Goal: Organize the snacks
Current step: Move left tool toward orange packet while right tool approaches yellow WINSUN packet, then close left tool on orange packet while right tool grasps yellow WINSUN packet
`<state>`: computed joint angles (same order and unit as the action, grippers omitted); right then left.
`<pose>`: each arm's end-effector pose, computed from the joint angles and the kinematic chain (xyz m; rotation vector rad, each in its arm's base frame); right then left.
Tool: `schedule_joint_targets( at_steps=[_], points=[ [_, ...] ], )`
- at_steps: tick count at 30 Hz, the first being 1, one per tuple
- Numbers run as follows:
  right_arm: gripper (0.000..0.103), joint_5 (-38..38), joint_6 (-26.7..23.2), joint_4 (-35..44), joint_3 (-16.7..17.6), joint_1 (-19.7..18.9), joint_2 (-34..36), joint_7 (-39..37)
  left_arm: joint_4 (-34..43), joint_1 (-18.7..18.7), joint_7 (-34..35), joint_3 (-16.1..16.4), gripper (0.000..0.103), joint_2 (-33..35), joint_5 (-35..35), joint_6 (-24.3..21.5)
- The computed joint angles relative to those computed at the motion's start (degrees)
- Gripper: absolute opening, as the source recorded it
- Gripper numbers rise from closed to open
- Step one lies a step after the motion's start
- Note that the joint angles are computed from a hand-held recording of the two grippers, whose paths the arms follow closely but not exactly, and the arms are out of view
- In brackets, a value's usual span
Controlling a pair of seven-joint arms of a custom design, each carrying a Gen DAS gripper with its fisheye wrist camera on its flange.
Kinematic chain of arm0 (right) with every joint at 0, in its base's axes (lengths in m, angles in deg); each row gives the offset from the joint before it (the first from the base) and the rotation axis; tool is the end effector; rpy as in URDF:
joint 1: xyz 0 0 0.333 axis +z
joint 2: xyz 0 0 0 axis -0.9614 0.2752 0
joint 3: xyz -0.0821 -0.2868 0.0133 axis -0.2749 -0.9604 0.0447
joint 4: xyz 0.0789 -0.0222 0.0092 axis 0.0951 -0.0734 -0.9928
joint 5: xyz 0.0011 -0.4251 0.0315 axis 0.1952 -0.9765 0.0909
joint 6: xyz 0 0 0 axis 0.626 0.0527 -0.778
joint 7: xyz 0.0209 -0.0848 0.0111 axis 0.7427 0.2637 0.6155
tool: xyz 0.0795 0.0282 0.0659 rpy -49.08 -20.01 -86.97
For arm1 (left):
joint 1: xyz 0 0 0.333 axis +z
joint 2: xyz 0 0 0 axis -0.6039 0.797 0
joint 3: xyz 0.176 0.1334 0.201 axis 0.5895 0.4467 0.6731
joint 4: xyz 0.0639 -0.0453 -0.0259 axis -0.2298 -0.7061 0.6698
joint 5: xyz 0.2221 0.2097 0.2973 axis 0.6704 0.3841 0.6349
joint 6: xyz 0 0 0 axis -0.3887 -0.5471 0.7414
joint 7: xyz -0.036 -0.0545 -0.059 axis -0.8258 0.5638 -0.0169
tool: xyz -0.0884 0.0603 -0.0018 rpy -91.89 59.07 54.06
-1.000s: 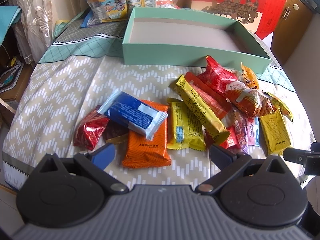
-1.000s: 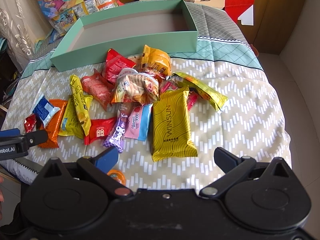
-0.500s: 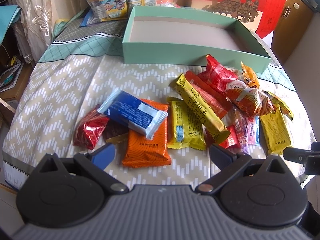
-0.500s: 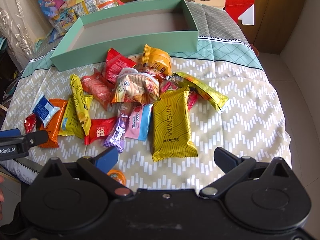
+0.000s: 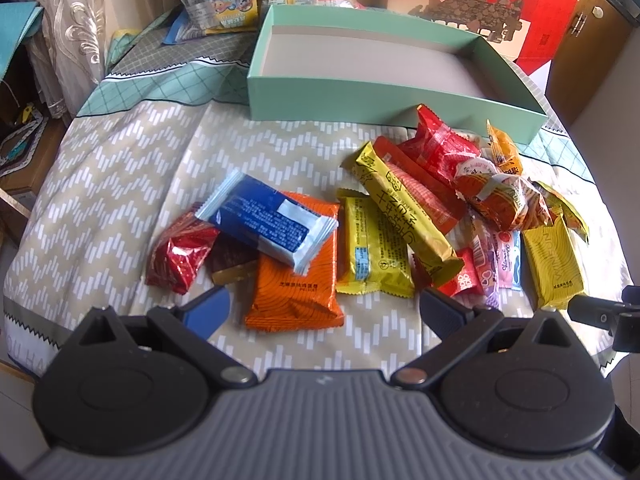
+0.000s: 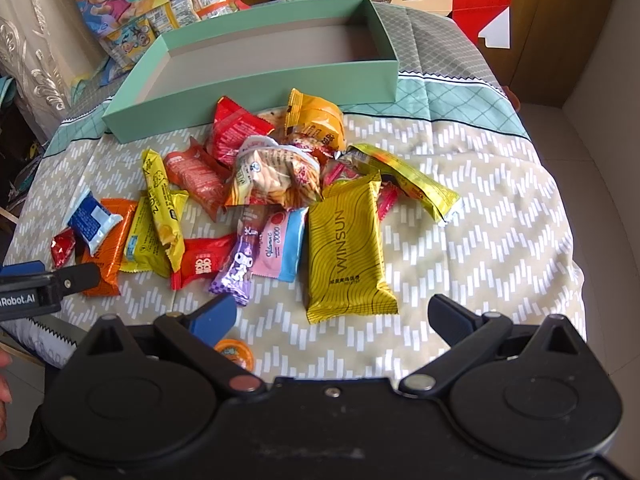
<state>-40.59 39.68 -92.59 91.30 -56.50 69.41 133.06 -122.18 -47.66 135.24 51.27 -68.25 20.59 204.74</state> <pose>0.4850 0.2316 0.5749 -1.9806 1.9266 -0.3890 0.4761 -0.2213 0.5314 -2.0529 1.8721 -0.5527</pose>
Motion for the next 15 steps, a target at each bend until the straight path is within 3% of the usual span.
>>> schedule_joint_targets(
  at_steps=[15],
  points=[
    [0.103, 0.9, -0.1, -0.04, -0.47, -0.14, 1.16, 0.24, -1.58, 2.04, -1.7, 1.36, 0.103, 2.0, -0.76, 1.2]
  ],
)
